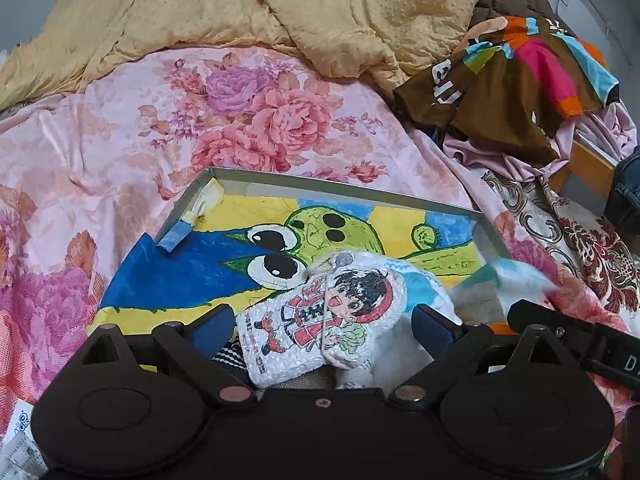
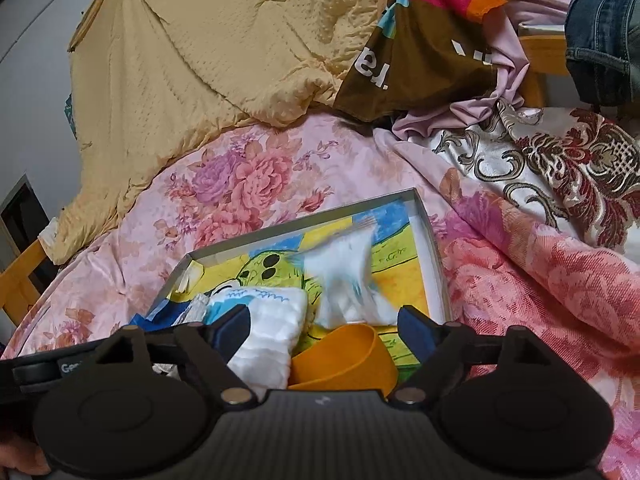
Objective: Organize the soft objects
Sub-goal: 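Carry the wipes packet and cartoon pouch into the picture tray and release, then lift both tools away from the tray back toward the pile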
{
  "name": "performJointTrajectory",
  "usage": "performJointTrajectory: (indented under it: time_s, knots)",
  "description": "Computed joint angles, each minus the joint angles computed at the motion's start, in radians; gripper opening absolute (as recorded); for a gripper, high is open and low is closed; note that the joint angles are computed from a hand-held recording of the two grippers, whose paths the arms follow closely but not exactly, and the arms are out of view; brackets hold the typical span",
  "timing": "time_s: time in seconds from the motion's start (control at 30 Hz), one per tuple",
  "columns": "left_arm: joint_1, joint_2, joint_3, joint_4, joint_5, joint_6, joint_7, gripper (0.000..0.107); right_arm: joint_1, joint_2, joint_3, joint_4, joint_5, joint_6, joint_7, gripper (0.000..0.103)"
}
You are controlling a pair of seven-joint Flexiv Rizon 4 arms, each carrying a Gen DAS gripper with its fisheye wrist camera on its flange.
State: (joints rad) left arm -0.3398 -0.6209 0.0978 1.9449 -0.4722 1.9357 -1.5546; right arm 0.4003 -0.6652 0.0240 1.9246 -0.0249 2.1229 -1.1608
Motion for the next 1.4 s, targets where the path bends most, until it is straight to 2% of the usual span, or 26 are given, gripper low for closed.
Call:
performJointTrajectory:
  time_s: [0.27,0.5,0.63,0.77,1.0,1.17,1.4]
  knots:
    - [-0.064,0.043,0.055,0.033,-0.044,0.018,0.024,0.101,0.039,0.052,-0.029,0.039,0.060,0.030,-0.036,0.096]
    - [-0.104,0.125,0.069,0.101,-0.106,0.063,0.077,0.102,0.133,0.136,-0.082,0.100,0.197,0.057,-0.138,0.103]
    - [-0.108,0.186,0.045,0.156,-0.138,0.101,0.116,0.102,0.203,0.194,-0.110,0.137,0.303,0.062,-0.214,0.103]
    - [-0.087,0.258,-0.002,0.226,-0.148,0.138,0.133,0.102,0.243,0.250,-0.100,0.179,0.380,0.100,-0.298,0.103]
    - [-0.053,0.386,-0.069,0.366,-0.156,0.200,0.118,0.102,0.319,0.341,-0.049,0.250,0.551,0.198,-0.503,0.103]
    - [-0.034,0.474,-0.105,0.479,-0.140,0.252,0.095,0.102,0.341,0.365,0.023,0.280,0.639,0.267,-0.608,0.103]
    - [-0.054,0.572,-0.158,0.613,-0.215,0.317,0.184,0.102,0.326,0.349,0.138,0.322,0.675,0.392,-0.627,0.103]
